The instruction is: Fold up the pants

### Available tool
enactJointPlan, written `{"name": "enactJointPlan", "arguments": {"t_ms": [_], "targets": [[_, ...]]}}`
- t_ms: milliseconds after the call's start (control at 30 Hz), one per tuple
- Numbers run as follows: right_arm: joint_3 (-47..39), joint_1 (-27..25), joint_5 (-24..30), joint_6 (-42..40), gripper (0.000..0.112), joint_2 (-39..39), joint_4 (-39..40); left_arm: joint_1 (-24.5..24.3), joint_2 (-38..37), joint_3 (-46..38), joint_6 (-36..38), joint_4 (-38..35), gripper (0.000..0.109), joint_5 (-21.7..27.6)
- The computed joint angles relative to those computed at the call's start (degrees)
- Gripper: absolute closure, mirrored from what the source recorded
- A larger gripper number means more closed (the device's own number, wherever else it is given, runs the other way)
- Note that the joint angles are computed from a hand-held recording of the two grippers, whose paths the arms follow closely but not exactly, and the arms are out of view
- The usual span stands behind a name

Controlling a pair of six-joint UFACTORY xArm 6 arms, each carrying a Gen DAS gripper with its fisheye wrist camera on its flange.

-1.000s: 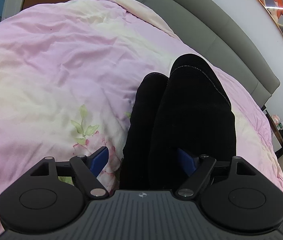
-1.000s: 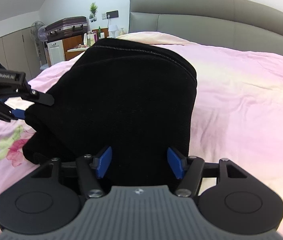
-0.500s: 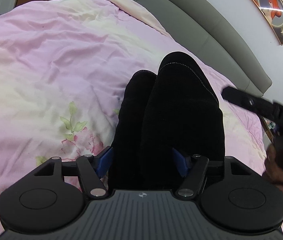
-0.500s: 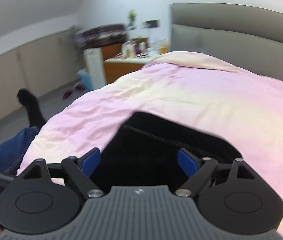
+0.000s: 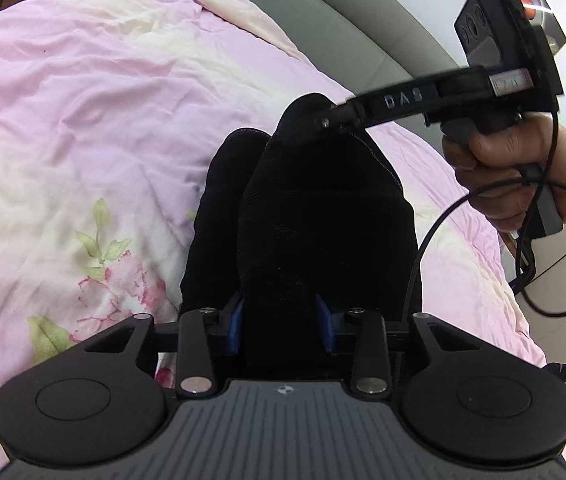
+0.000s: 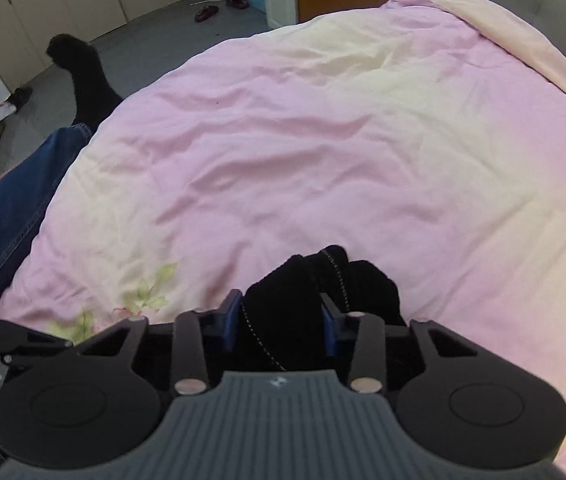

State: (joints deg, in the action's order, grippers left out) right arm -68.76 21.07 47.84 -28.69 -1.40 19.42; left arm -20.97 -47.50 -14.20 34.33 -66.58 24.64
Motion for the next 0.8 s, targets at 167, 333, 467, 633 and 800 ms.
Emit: {"name": "enactJointPlan", "arguments": {"t_ms": [167, 333, 467, 633, 800], "targets": [[3.18, -1.18, -1.08, 0.90, 0.083, -8.24, 7.15, 4.04, -9.86, 1.64, 3.87, -3.72, 0.077, 7.22], [-4.20, 0.78, 1.25, 2.13, 0.082, -3.04, 6.05, 11.25, -9.40, -0.01, -0.04, 0.14, 0.076, 12.80], [-11.89, 3.36, 2.71, 7.01, 0.082, 9.03, -0.15, 10.33, -1.35, -0.78, -7.50, 6.33, 0.076, 9.73], [-14.77, 3.96, -0.91, 10.36, 0.080, 19.36, -0.36, 7.54, 5.19, -1.60, -10.11, 6.90, 0.070, 2.55], [-10.55, 3.70, -6.19, 8.64, 0.074, 17.37, 1.98, 8.02, 8.18, -2.94, -7.18, 2.43, 0.063, 2.75]]}}
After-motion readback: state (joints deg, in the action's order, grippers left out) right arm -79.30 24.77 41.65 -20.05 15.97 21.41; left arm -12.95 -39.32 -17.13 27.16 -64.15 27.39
